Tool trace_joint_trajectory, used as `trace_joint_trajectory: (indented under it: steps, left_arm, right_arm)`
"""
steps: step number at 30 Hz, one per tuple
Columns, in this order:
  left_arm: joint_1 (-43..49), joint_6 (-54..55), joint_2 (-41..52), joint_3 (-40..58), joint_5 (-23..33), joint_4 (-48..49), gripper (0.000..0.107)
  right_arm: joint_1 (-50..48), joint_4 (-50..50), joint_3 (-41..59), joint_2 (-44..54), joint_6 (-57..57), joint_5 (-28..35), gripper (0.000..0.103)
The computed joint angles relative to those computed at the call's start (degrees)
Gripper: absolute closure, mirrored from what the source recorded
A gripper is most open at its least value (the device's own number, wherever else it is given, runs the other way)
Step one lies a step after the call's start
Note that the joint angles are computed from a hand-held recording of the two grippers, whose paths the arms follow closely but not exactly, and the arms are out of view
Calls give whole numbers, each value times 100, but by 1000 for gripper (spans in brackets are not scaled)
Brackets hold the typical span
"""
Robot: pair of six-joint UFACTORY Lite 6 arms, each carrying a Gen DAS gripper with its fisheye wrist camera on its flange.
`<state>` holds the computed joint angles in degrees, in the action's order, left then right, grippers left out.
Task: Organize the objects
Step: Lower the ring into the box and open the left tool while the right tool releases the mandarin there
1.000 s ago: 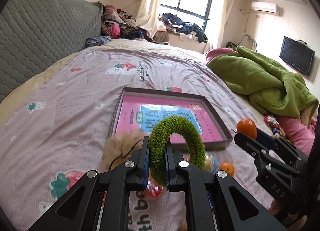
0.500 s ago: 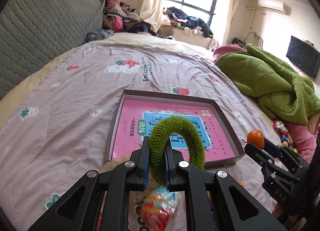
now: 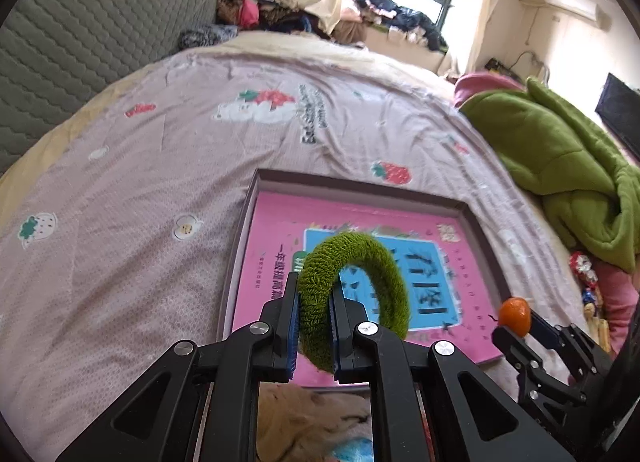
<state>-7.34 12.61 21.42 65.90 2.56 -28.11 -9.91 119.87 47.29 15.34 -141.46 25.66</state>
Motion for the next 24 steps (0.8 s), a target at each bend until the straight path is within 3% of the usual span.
trace_joint_trajectory:
  steps: [4,9,12,15,19,24]
  left_arm:
    - [132,1148,570,477,283,-1142,95]
    - [143,188,945,729,350,-168,95]
    - [184,549,1108,863,471,-552,95]
    - [160,22,1245,994,556,22,95]
    - [129,-771,1417,1180,680,827,94]
    - [141,-1118,1547,1318,788,1157,94]
  right_arm:
    - [79,138,263,391,-90,-188,64]
    - [173,154,564,760,-83,-499,64]
    - [173,-75,753,989,179,-617,64]
    - [180,-90,741,974,225,-625,64]
    - [195,140,737,993,57,-657,64]
    - [265,580,741,996,-294,-767,64]
